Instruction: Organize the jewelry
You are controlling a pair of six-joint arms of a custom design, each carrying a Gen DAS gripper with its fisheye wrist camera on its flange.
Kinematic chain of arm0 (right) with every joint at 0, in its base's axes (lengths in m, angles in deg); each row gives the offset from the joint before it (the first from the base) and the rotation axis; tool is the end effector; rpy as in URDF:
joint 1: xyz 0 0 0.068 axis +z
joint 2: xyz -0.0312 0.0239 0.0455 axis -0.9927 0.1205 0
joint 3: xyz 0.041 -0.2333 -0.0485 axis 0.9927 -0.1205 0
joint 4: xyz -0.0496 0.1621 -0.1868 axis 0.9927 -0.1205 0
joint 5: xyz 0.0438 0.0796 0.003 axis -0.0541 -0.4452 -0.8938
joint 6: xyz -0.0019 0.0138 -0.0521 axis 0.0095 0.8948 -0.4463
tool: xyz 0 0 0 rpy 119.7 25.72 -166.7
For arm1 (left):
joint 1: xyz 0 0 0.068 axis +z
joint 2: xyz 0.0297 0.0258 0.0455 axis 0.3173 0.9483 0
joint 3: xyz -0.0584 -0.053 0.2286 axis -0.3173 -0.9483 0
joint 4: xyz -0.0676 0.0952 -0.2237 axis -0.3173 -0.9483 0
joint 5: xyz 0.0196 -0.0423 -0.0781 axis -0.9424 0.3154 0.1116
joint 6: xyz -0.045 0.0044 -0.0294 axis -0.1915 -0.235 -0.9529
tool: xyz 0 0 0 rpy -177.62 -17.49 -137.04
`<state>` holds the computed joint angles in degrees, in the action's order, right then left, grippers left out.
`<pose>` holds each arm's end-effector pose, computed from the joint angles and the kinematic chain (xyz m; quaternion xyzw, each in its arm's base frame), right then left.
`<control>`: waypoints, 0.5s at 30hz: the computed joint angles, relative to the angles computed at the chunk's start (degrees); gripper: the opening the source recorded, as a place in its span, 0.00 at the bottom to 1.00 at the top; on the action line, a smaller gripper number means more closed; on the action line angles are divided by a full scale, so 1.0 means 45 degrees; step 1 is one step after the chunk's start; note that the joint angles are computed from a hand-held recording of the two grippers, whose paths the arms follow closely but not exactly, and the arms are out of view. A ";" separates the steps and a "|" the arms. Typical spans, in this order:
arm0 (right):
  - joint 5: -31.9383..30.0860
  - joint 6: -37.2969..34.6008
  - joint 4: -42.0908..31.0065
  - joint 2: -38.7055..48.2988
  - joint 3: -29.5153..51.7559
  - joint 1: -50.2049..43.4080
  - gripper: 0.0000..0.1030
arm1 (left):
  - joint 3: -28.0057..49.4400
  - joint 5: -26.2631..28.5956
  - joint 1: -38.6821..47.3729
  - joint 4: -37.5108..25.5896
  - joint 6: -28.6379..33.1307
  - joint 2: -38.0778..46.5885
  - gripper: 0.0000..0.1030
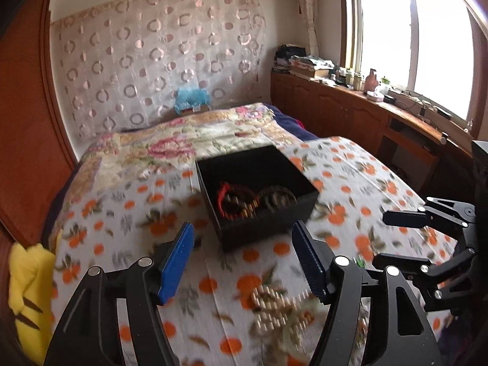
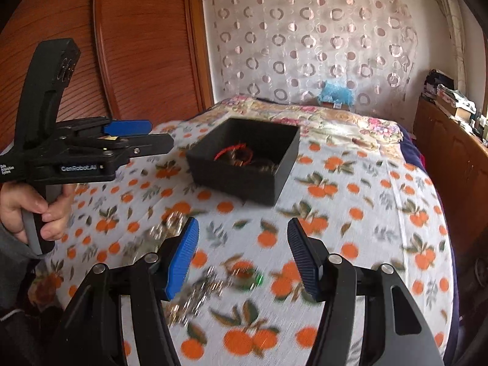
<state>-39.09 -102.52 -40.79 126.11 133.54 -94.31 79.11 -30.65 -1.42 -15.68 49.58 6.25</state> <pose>0.3401 -0.0420 0.0740 -0.3491 0.8281 0.2136 0.3831 0.2630 -0.0860 0.1202 0.0145 0.8980 -0.0072 0.4398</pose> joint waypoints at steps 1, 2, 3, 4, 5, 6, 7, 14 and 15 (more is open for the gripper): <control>0.0038 -0.0184 0.0067 -0.0061 -0.0273 -0.0032 0.61 | -0.0311 0.0085 -0.0042 0.0081 -0.0151 -0.0141 0.62; 0.0086 -0.0397 0.0117 -0.0111 -0.0544 -0.0072 0.61 | -0.0629 0.0129 -0.0141 0.0199 -0.0330 -0.0226 0.62; 0.0087 -0.0551 0.0104 -0.0158 -0.0759 -0.0089 0.61 | -0.0938 0.0141 -0.0243 0.0321 -0.0467 -0.0300 0.62; 0.0047 -0.0773 -0.0049 -0.0143 -0.0882 -0.0135 0.61 | -0.1213 0.0120 -0.0331 0.0449 -0.0587 -0.0327 0.62; 0.0035 -0.0896 -0.0127 -0.0149 -0.0988 -0.0154 0.61 | -0.1430 0.0091 -0.0401 0.0566 -0.0698 -0.0323 0.62; 0.0042 -0.1091 -0.0193 -0.0128 -0.1144 -0.0194 0.61 | -0.1635 0.0110 -0.0454 0.0643 -0.0837 -0.0313 0.62; 0.0049 -0.1222 -0.0149 -0.0135 -0.1329 -0.0228 0.61 | -0.1853 0.0211 -0.0479 0.0740 -0.0970 -0.0320 0.62; 0.0163 -0.2121 -0.0585 -0.0050 -0.2000 -0.0351 0.51 | -0.2897 0.0330 -0.0753 0.1069 -0.1625 -0.0898 0.62; 0.0148 -0.2259 -0.0624 -0.0119 -0.2134 -0.0352 0.50 | -0.3000 0.0281 -0.0796 0.1078 -0.1688 -0.0999 0.62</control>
<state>-38.43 -112.69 -43.59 125.57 123.93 -95.89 65.61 -29.39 -5.00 -10.83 41.98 1.75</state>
